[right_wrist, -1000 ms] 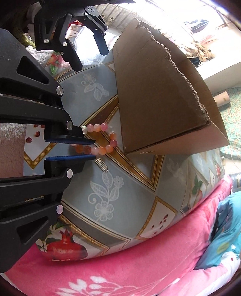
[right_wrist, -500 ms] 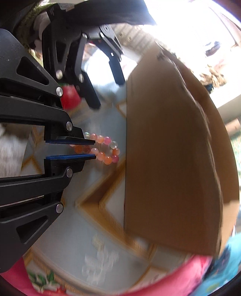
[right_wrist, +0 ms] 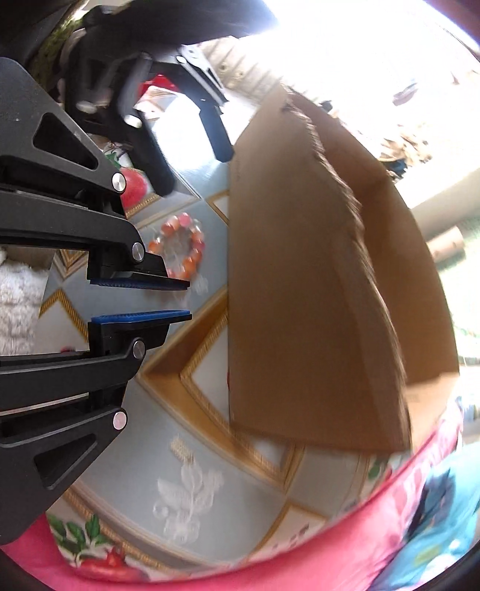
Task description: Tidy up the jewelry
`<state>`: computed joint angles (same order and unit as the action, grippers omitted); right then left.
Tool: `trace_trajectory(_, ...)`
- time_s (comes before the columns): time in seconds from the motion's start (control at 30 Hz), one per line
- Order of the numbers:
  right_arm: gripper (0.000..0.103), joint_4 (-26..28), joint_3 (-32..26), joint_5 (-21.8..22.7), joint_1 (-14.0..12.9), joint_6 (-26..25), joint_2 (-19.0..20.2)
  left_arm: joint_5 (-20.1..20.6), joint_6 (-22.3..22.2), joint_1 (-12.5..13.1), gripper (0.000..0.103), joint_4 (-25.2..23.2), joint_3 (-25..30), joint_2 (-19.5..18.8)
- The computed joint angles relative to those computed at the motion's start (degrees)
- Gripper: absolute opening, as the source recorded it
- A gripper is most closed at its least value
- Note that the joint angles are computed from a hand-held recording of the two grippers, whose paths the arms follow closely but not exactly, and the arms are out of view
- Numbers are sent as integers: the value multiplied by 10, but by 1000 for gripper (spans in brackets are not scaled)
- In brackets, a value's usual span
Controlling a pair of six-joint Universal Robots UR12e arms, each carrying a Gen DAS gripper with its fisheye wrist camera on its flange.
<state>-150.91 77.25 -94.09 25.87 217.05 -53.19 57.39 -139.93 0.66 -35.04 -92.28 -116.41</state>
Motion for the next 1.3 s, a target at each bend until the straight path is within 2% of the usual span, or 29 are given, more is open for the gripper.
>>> trace_trajectory(0.07,12,-10,13,-6,-3,13,-7,-23,39,-2,80,-6,-8,7)
trace_trajectory(0.13,13,-18,26,-11,-6,25,-14,-29,78,-8,73,-11,-17,13)
trace_trajectory(0.27,13,-26,46,-15,-7,42,-24,-5,121,-24,52,-31,-19,13)
trace_trajectory(0.4,13,-35,57,-20,-7,52,-29,24,122,-33,39,-26,-20,9)
trace_trajectory(0.63,13,-23,67,-70,7,45,-39,52,97,-38,24,-34,-1,-7)
trace_trajectory(0.77,21,-1,55,-90,4,10,-33,56,93,-40,18,-35,6,-11)
trace_trajectory(0.97,21,10,55,-118,3,-82,-36,54,92,-39,14,-41,12,-14)
trace_trajectory(1.2,21,10,56,-89,-8,-165,-35,52,92,-38,14,-44,13,-15)
trace_trajectory(1.3,20,20,53,-88,-7,-180,-35,53,92,-38,14,-43,12,-15)
